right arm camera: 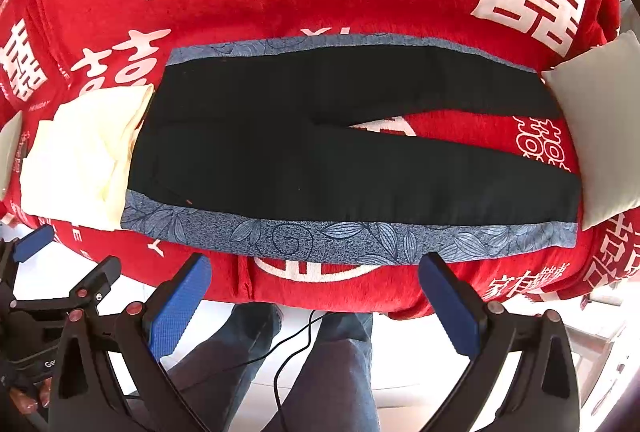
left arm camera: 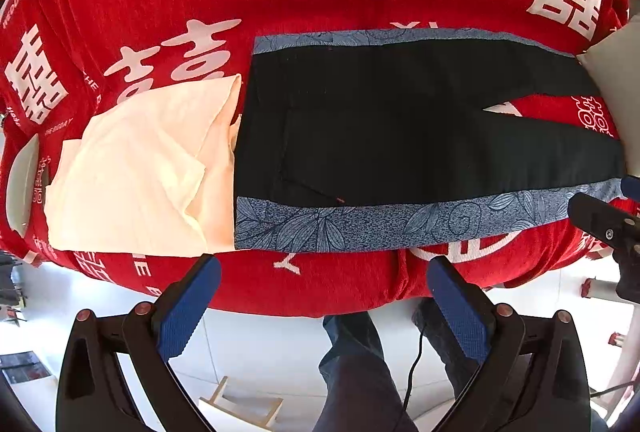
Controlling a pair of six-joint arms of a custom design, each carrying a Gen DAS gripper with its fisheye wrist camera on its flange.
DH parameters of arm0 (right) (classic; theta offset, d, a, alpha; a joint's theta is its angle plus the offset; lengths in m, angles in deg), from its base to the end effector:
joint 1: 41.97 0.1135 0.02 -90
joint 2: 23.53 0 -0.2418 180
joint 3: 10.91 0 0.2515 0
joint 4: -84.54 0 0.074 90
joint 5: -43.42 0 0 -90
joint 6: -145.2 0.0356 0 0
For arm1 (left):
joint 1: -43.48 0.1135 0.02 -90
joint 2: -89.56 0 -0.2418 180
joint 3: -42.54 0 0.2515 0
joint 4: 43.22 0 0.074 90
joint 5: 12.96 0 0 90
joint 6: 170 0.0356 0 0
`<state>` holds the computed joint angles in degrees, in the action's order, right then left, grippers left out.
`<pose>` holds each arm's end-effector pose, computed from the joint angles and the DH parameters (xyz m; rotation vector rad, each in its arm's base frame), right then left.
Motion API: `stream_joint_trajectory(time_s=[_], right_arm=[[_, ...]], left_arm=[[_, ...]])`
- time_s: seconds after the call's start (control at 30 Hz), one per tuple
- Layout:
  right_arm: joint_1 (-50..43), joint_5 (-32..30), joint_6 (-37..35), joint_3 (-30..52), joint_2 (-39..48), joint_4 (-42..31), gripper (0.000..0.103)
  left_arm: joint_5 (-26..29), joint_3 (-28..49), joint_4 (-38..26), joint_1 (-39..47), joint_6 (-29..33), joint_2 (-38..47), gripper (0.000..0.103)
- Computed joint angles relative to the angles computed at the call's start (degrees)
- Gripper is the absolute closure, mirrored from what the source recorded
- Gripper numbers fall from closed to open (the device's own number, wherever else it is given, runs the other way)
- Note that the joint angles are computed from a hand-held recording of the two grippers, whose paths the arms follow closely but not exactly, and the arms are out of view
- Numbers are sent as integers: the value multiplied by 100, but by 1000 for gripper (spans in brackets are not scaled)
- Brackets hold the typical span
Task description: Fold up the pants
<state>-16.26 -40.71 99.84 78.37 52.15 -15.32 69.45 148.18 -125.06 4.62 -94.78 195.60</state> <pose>0.1924 0.0886 0.2977 0.5030 2.9864 -0.0700 0.2779 -0.2179 0.2358 0.6044 2.8977 0.0846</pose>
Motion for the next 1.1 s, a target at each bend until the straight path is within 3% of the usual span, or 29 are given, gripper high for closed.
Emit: stream_joint_trajectory(time_s=[1.1], right_arm=[[46,43,74,-44,20,-48,0]], left_arm=[[-258,90,-34,-86,22,-3,0]])
